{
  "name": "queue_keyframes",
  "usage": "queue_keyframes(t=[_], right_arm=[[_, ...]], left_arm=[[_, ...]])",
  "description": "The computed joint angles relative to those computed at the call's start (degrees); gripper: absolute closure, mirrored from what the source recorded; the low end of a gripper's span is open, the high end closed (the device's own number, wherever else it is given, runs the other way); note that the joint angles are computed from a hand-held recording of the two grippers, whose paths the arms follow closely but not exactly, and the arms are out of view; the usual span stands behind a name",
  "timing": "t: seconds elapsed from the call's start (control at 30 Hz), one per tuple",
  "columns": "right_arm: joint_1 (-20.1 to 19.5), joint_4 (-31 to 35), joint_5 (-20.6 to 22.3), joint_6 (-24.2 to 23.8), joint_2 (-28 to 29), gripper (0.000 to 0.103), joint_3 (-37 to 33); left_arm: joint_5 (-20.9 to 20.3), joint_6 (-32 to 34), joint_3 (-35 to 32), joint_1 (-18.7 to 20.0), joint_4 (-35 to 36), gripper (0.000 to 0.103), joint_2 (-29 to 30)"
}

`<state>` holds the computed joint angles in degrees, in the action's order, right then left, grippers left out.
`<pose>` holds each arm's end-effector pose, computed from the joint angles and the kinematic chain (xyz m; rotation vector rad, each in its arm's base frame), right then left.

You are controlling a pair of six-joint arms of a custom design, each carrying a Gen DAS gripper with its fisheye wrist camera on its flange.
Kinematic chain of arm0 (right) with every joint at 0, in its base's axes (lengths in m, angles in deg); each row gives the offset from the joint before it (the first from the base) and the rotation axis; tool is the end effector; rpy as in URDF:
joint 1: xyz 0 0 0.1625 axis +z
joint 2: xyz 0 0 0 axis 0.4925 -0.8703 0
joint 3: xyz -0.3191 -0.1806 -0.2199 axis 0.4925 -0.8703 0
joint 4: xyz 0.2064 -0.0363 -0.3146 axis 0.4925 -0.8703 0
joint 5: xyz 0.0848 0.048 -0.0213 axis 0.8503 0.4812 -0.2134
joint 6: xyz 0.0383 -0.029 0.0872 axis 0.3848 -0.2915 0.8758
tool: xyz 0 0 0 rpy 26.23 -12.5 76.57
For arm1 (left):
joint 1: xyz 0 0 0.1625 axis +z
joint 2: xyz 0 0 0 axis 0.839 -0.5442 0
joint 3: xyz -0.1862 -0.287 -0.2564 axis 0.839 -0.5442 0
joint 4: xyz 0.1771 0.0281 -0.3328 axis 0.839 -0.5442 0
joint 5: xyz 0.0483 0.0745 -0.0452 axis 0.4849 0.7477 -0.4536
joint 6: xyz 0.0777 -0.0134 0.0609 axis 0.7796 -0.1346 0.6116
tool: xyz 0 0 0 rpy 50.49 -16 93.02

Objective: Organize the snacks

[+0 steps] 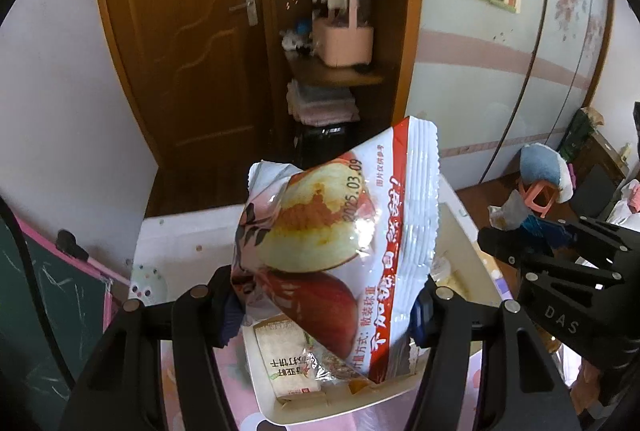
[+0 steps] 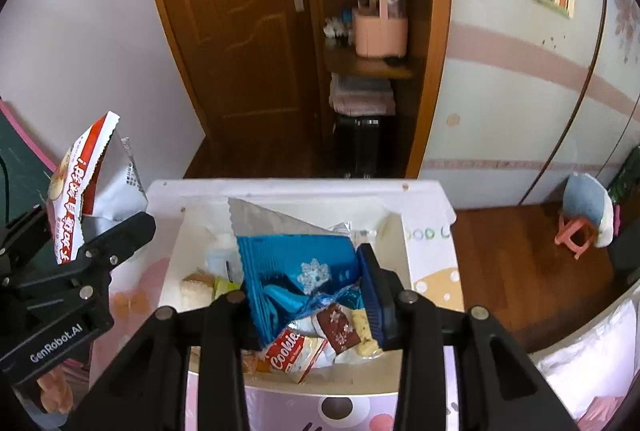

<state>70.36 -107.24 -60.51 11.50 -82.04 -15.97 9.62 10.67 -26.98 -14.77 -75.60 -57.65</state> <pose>0.2015 -0.7078 0.3744 0.4883 -2.3434 0.7018 -0.4657 -0.7152 0.1214 0.3950 2.2475 -0.8308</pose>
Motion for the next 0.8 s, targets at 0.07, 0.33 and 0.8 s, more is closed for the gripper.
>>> queue_keyframes(t=[0.07,0.33,0.8], right_arm=[[-0.2,0.4,-0.7,0.4,0.6,0.066,0.0],[-1.9,9.2,-1.7,7.4,2.6,0.040,-2.4],[-1.0,8.6,-4.1,8.2,-0.5,0.039,2.9]], left_arm=[[-0.1,-0.5,-1.2,0.8,1.3,0.041,1.0],[-0.6,2.6,2.0,1.6,-0.7,0.003,0.9],[0.3,-3.7,9.1,-1.1,2.1,0.003,-3.5]])
